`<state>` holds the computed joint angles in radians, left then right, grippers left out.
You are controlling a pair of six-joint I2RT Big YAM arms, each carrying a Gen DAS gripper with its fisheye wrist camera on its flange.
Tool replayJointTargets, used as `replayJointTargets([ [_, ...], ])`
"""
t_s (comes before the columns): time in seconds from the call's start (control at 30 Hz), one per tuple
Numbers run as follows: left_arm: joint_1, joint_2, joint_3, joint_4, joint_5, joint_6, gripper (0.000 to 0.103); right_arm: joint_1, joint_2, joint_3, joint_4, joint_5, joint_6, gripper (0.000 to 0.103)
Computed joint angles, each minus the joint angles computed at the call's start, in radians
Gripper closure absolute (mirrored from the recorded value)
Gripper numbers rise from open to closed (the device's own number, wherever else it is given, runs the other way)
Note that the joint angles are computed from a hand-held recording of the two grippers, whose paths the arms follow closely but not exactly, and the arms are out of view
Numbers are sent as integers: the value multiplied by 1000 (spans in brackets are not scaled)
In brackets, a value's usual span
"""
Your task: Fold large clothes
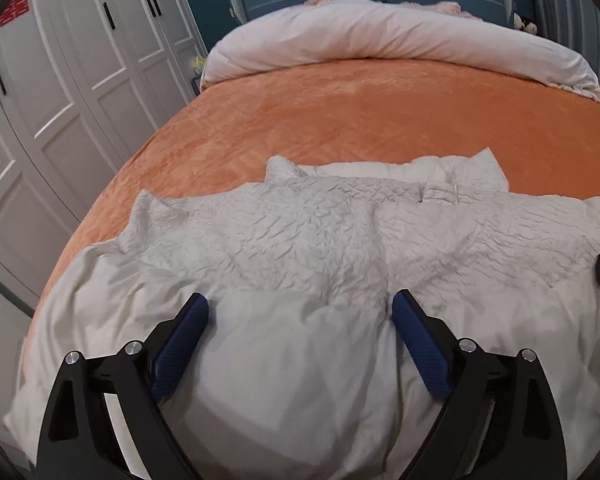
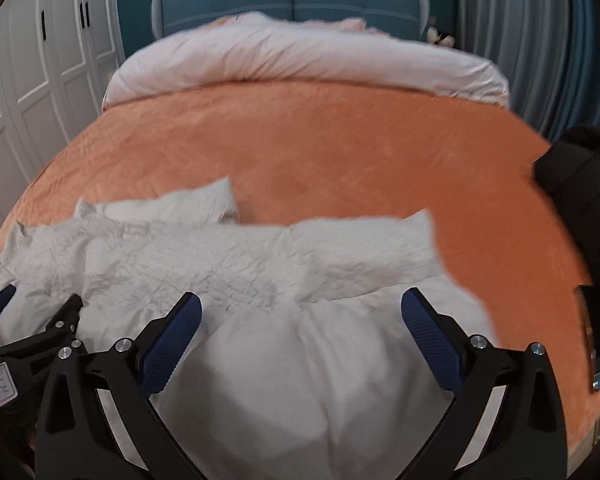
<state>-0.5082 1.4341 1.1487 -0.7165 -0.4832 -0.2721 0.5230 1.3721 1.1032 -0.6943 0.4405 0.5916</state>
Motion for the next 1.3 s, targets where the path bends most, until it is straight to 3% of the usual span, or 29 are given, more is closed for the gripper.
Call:
replayJointTargets([
  [0.2,7,5,-45,93,-5,-14,11,0,63,5,40,-20,-14,5],
  [0.37,7,10,-34,72,-7,-9,10,17,69,-8,65,24,-24,5],
  [0.53,-18,24,-23,50,-69,-3,10,-1,63,-17,75,-22,-21,5],
  [1.1,-32,34,-12,31,-98,-7,10,-16,66,-12,68,-72,-5,5],
  [1.23,-34,18,19,-12,-71,35,16,-18,21,-10,17,-65,2,5],
  [1.3,-33,-28,29,3,36,-18,15,-25,-31,-28,4,-51,-26,5],
])
